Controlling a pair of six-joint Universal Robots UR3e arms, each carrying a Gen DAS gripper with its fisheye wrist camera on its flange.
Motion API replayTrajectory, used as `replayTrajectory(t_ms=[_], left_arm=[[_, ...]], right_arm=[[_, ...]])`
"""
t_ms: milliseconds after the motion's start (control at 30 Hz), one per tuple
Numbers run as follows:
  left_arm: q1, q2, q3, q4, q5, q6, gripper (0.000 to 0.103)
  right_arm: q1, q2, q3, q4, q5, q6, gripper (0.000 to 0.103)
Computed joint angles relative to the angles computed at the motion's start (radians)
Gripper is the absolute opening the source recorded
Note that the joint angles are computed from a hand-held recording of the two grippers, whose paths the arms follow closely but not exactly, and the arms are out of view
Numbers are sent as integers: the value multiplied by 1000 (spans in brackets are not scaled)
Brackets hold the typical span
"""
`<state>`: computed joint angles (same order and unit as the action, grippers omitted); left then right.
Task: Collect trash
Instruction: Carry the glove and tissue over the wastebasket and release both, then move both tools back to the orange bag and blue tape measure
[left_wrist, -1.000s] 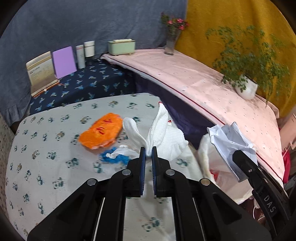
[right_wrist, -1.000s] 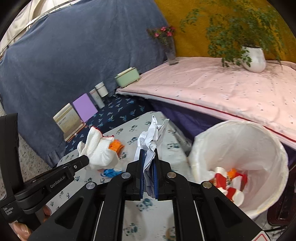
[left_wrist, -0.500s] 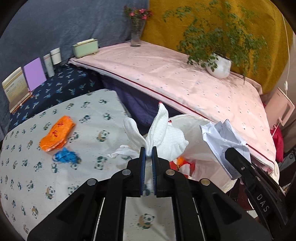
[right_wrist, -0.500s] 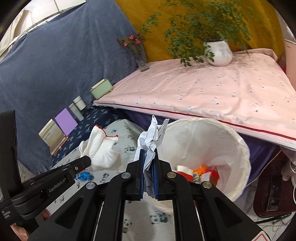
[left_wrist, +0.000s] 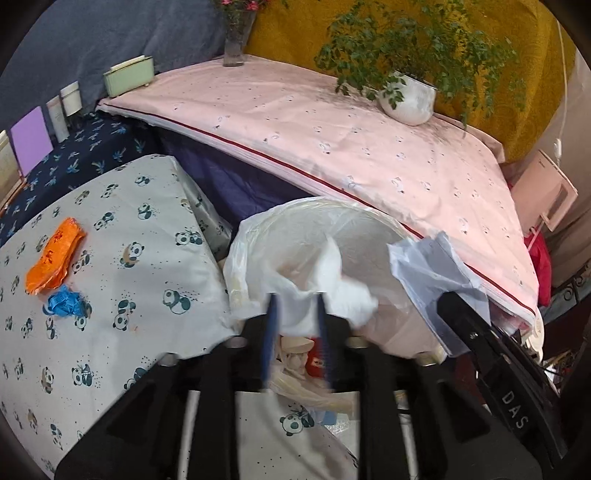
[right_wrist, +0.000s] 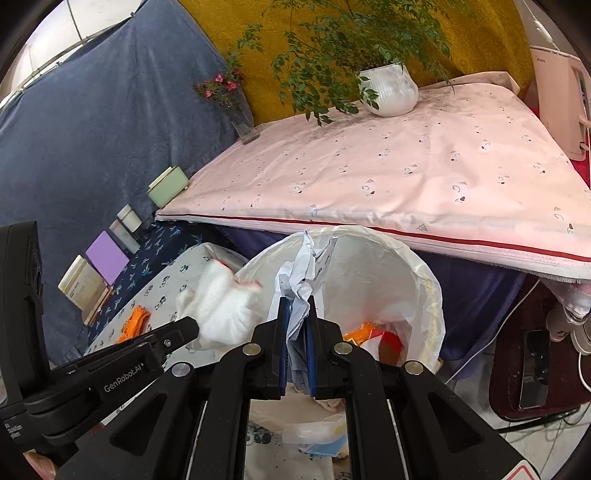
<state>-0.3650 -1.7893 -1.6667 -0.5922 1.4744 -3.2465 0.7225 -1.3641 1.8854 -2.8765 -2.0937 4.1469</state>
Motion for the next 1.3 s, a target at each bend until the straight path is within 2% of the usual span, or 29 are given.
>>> replayTrajectory(t_ms=[33,67,100,133,367,767,1300], left_arm=[[0,2,-6,9,13,-13,61],[3,6,-16,24,19,-21,63],[7,9,-22,28,25,-24,63],[15,9,-22,18,23,-21,63],[61,37,-59,12,23,-22,63],[154,144,-178,32,17,5,63],[389,307,-347,27,-53,76,63]], right_arm=[[2,2,3,-3,-9,7,19],[4,2,6,-8,-16,12,29],[6,1,10,-9,-28,19,35],[7,1,8,-6,-33,23,36],[9,25,-32,6,-19,16,36],[55,111,-197,78,-23,-19,36],[115,316,-529,212,5,-77,36]])
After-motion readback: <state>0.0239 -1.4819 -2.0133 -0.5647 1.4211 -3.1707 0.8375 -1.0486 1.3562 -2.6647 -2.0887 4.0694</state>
